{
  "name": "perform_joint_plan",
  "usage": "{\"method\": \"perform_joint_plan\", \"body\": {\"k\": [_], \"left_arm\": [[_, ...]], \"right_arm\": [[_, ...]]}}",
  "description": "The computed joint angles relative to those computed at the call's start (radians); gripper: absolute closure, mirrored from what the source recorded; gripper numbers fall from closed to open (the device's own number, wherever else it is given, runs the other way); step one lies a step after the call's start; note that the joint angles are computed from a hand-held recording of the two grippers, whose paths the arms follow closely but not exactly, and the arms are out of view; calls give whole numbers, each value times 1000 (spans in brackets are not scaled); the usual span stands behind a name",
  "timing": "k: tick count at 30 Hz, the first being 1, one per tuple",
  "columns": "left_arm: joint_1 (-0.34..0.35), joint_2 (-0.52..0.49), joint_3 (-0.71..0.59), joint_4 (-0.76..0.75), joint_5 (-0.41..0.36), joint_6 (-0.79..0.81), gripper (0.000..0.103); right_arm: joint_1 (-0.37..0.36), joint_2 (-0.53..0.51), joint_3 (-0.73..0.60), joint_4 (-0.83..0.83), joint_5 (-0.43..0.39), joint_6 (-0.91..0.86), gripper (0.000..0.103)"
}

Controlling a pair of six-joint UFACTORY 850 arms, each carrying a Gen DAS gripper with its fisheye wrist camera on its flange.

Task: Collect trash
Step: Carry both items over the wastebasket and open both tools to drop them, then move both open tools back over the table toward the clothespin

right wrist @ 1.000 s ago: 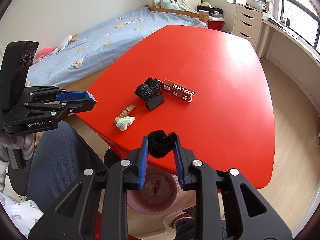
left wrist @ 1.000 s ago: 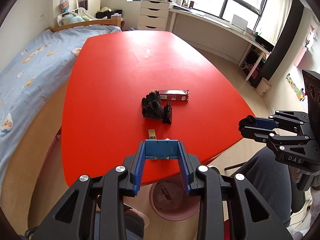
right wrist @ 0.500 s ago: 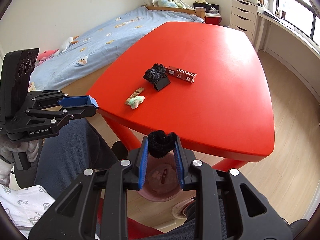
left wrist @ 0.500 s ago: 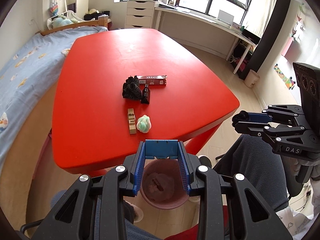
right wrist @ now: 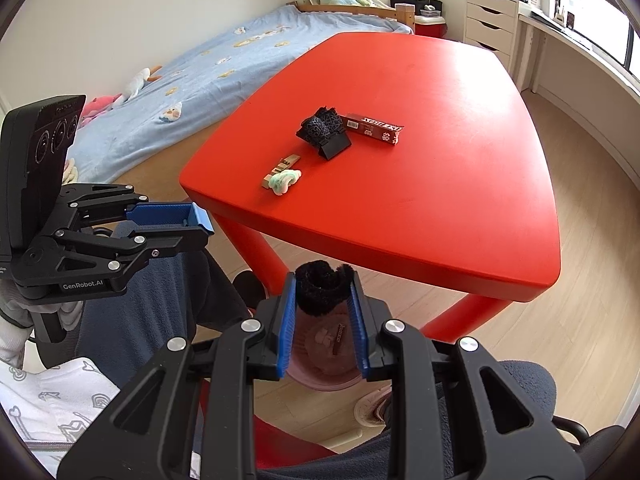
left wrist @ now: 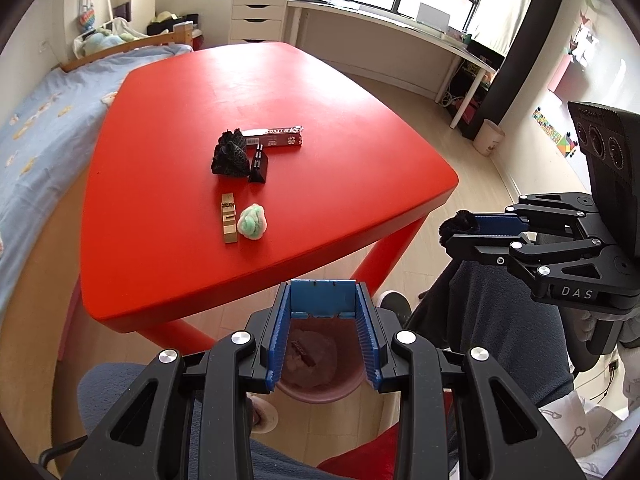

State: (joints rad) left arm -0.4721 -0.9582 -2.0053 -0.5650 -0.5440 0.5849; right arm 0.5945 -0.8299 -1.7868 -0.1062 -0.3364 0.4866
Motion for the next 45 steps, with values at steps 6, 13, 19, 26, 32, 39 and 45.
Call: {"method": "perform_joint_plan", "body": {"k": [6, 13, 19, 26, 32, 39, 45], "left_arm": [[3, -13, -22, -10, -27, -2, 71], [12, -10, -12, -27, 9, -29, 13], [19, -17, -24, 33, 14, -123, 8], [25, -25, -37, 53, 5, -160, 8], [26, -27, -42, 51, 1, -165, 8], [31, -30, -47, 53, -5, -176, 8], [38, -43, -74, 70, -14, -202, 8]], "right_arm": [[-4, -3, -2, 53, 2, -52, 77], [-5, -1, 10, -10, 17, 28, 10], [-9, -3, 10, -34, 8, 69, 5], [-10, -3, 12, -13, 19, 51, 4], [-11, 0, 16, 0, 25, 42, 4], [-12, -7, 8, 34, 25, 7, 4], [-16, -21, -15, 67, 20, -37, 4]]}}
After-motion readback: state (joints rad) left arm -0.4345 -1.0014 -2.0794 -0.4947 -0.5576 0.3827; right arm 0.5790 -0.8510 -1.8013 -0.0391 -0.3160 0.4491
